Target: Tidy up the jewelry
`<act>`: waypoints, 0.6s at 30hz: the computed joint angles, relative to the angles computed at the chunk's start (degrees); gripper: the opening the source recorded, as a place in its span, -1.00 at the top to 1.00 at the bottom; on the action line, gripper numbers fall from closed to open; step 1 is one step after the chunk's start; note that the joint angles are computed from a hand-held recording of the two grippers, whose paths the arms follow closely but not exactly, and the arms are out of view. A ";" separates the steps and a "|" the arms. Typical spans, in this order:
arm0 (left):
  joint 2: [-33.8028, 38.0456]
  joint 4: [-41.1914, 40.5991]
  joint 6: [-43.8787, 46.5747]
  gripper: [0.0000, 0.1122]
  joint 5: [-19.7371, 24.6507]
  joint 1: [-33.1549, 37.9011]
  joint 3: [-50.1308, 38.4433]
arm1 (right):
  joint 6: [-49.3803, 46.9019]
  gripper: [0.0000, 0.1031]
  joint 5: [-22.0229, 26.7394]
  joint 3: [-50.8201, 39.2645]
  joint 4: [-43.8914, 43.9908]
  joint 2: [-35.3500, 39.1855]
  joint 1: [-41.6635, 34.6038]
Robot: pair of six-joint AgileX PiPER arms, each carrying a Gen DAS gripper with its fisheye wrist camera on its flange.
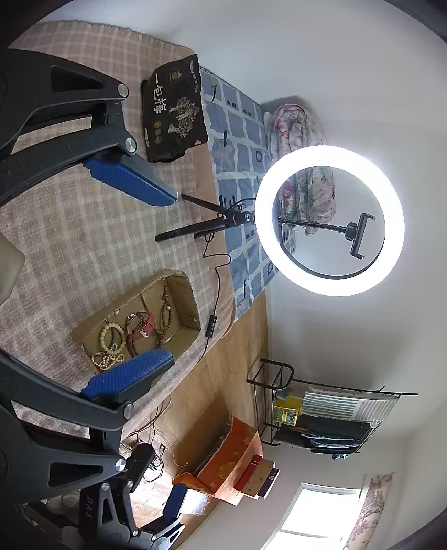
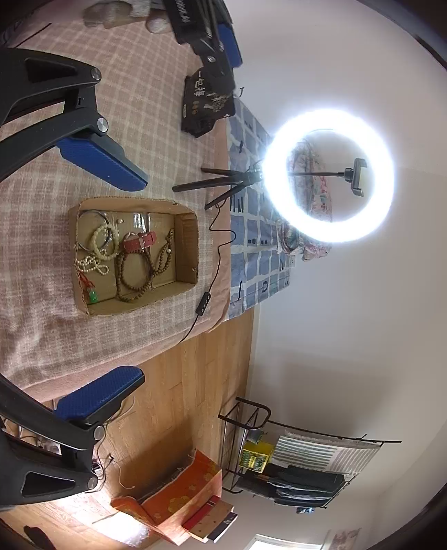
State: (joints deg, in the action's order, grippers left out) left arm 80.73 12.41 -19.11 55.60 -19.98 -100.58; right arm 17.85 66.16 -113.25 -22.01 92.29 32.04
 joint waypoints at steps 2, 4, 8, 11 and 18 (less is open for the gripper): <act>-2.13 1.59 -0.76 -0.66 -0.59 -0.91 2.22 | 1.75 -0.99 -0.06 0.74 -1.53 -0.59 0.91; -4.03 3.26 -1.27 -0.68 -0.78 -2.03 4.05 | 3.09 -0.99 -0.13 1.26 -2.70 -0.92 1.55; -6.58 4.54 -1.76 -0.70 -1.25 -3.34 7.09 | 6.02 -0.99 -1.02 2.96 -6.03 -1.71 3.24; -7.99 4.31 -2.76 -0.70 -1.92 -3.28 8.97 | 8.11 -0.99 -1.80 4.52 -9.68 -2.36 4.95; -8.79 7.50 -4.15 -0.71 -0.63 -5.32 10.83 | 9.87 -0.99 -3.86 6.91 -10.89 -3.07 4.49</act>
State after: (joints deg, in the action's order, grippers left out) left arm 71.95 19.91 -23.26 54.98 -25.30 -89.76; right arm 27.72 62.31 -106.33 -32.90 89.22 36.53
